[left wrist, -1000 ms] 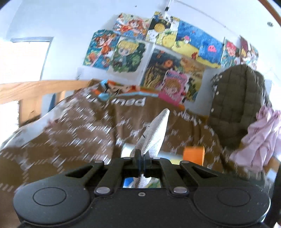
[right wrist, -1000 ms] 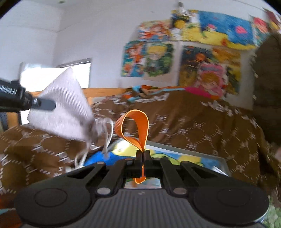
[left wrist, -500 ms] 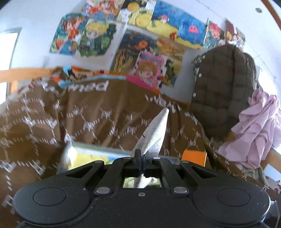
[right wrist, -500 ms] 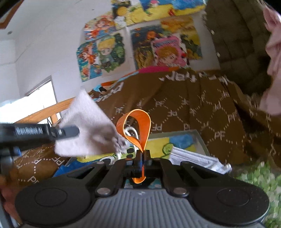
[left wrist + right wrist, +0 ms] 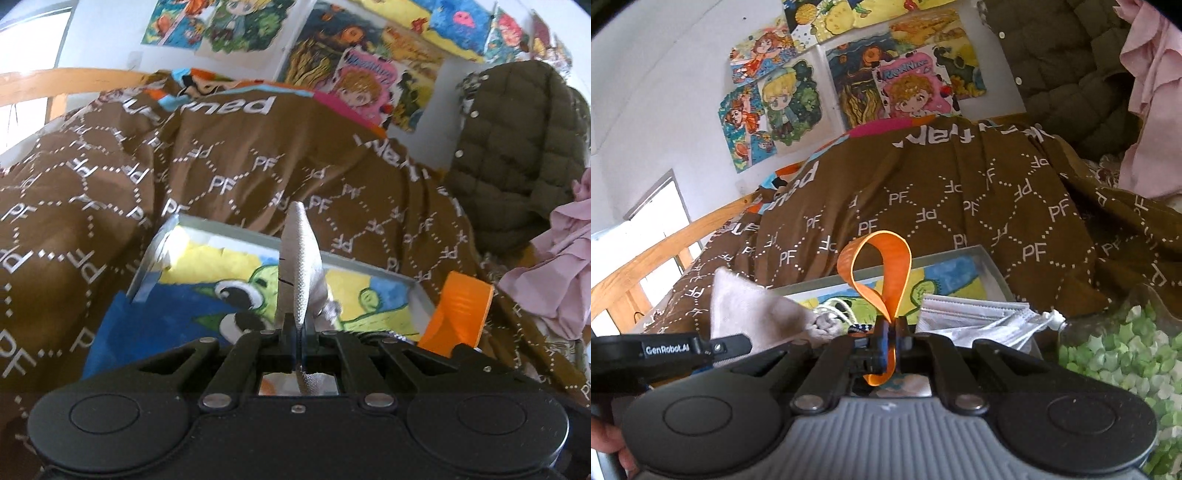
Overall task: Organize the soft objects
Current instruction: 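Lift the grey fabric with both grippers and carry it over the grey tray, then lower the grey fabric into the tray and open both grippers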
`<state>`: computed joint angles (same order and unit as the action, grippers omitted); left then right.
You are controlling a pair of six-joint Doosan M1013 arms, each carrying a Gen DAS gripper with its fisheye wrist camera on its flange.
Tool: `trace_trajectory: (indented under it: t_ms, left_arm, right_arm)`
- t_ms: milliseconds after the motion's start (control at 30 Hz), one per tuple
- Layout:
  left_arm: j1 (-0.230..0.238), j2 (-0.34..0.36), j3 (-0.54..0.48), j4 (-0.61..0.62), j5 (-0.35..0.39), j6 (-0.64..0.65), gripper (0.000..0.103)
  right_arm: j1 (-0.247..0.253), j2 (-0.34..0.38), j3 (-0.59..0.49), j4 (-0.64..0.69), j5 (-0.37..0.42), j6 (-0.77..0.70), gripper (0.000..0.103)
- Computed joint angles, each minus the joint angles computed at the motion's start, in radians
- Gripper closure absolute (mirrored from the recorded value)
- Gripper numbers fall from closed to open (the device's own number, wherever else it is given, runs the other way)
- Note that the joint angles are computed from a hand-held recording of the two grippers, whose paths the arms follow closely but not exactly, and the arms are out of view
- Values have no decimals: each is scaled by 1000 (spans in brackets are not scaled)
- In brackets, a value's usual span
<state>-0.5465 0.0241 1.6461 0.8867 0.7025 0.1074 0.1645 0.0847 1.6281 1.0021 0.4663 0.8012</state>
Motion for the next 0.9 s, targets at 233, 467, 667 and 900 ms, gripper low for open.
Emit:
trace_trajectory:
  t_ms: [233, 467, 667, 900]
  left_arm:
    - [13, 8, -23, -168, 66, 76, 95]
    - [7, 3, -30, -235, 95, 88, 78]
    - [-26, -27, -21, -158, 109, 34, 52]
    - [-101, -73, -14, 32, 146, -66, 30]
  right_arm:
    - [6, -2, -3, -64, -21, 56, 90]
    - [8, -17, -1, -68, -36, 28, 74]
    - [9, -56, 21, -29, -65, -54, 54]
    - [-2, -127, 64, 73, -80, -175, 33]
